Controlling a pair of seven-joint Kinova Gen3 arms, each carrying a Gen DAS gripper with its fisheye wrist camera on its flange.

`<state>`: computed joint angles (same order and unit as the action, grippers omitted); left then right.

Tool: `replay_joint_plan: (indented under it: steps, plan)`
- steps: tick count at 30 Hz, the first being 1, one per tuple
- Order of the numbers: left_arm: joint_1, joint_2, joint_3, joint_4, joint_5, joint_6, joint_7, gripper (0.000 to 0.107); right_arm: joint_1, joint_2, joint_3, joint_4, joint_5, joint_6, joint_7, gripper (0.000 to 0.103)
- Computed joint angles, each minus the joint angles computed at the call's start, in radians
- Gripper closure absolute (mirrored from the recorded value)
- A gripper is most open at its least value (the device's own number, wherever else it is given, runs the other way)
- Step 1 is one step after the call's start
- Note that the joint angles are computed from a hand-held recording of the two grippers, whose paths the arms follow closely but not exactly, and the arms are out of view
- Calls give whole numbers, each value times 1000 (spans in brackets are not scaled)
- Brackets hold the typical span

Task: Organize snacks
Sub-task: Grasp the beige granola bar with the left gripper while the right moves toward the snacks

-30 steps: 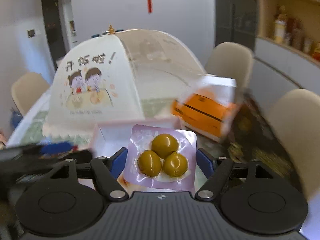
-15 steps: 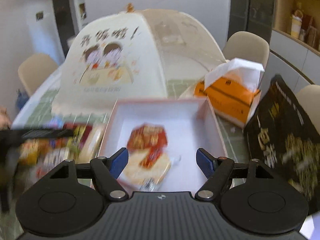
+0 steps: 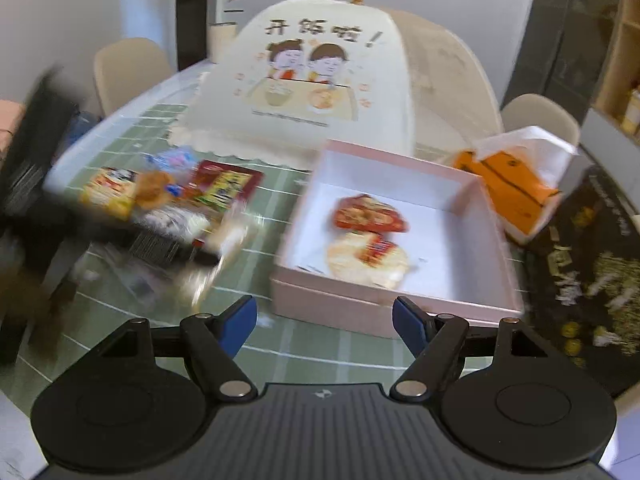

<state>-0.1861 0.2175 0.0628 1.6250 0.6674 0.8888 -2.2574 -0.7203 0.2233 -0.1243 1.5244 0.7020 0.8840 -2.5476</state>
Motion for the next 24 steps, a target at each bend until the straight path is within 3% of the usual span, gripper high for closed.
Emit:
replay_joint_plan:
  steps: [2, 8, 12, 18, 20, 22, 24]
  plan:
    - [-39, -57, -21, 61, 20, 37, -30, 87, 24, 23, -12, -42, -64, -29, 52, 27]
    - [-77, -161, -122, 133, -54, 99, 10, 87, 90, 175, -45, -270, -291, -53, 246, 25]
    - [-98, -206, -161, 169, -83, 86, 13, 87, 56, 321, 16, -455, -359, -13, 308, 25]
    - [-168, -213, -228, 178, 98, 206, -190, 88, 59, 504, 68, -714, -495, 114, 383, 26]
    - [-174, -207, -224, 176, 103, 218, -219, 87, 53, 494, 82, -714, -525, 147, 383, 35]
    - [-164, -205, -207, 177, 84, 191, -213, 87, 72, 439, 57, -640, -560, 138, 413, 48]
    - [-160, -195, -201, 178, 91, 184, -218, 87, 64, 379, 56, -548, -548, 129, 415, 49]
